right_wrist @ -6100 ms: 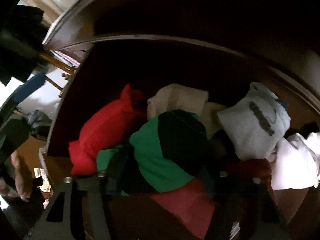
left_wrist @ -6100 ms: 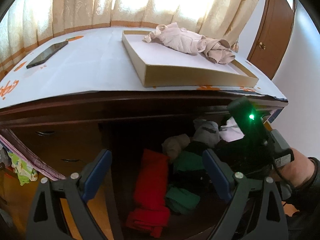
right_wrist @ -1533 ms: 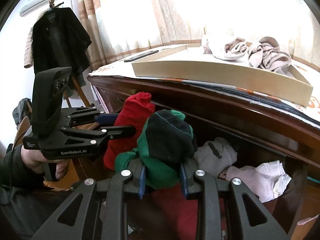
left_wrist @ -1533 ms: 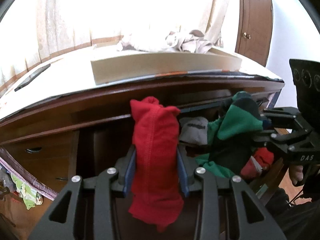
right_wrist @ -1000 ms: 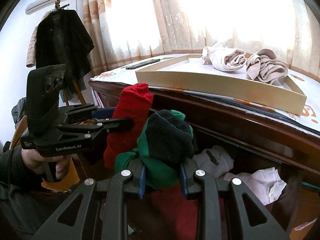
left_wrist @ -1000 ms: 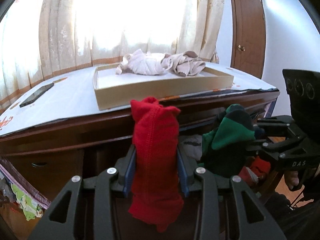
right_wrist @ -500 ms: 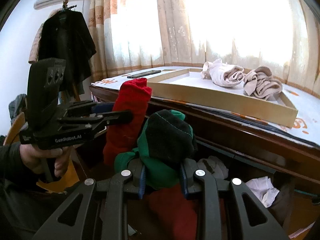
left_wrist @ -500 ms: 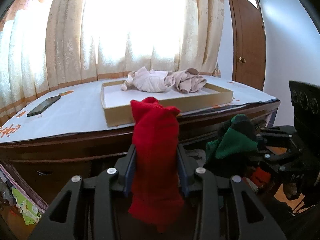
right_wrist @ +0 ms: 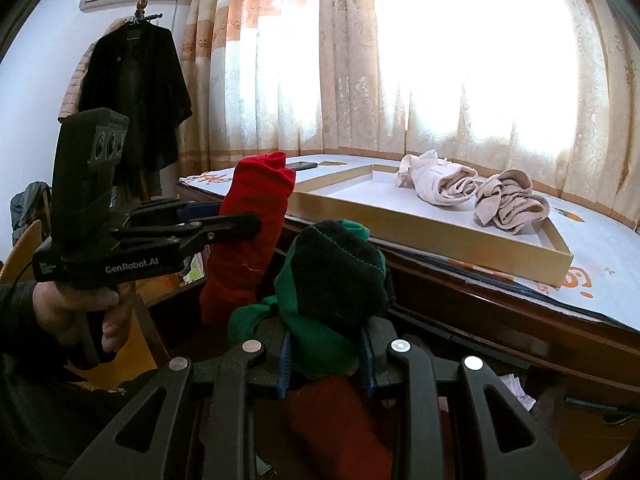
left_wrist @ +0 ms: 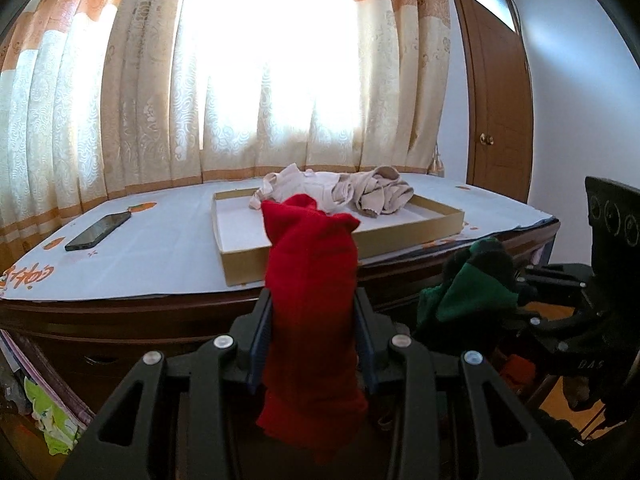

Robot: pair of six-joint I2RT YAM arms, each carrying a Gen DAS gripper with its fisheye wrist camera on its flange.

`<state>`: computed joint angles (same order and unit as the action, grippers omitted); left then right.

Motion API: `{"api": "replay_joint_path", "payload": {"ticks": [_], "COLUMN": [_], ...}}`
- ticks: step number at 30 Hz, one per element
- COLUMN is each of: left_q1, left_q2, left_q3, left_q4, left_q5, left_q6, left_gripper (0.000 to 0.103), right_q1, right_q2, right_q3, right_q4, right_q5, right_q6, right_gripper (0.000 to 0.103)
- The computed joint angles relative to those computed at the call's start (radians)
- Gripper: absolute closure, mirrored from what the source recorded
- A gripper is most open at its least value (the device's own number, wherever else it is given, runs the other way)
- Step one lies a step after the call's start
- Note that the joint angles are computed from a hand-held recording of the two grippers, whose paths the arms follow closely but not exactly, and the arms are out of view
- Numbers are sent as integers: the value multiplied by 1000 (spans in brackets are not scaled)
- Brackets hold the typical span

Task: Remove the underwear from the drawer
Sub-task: 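Lift both held socks out of the drawer up over the tray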

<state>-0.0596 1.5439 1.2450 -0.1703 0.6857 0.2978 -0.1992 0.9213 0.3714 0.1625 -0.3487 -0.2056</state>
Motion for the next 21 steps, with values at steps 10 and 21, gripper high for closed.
{"api": "replay_joint_path", "payload": {"ticks": [10,21], "left_q1": [23,21], "left_q2": [0,20], "left_q3": [48,141], "left_q4": [-23,-72], "left_q5": [34,77], "left_q6": [-39,-74], "left_gripper": [67,67], "right_q1": [-13,-31], "right_q2": [-47,-112], "right_q3": [6,56], "right_q4": [-33,-108], "right_q5": [-14,-17], "right_q6": [-2,-11], "right_gripper": [74,74]}}
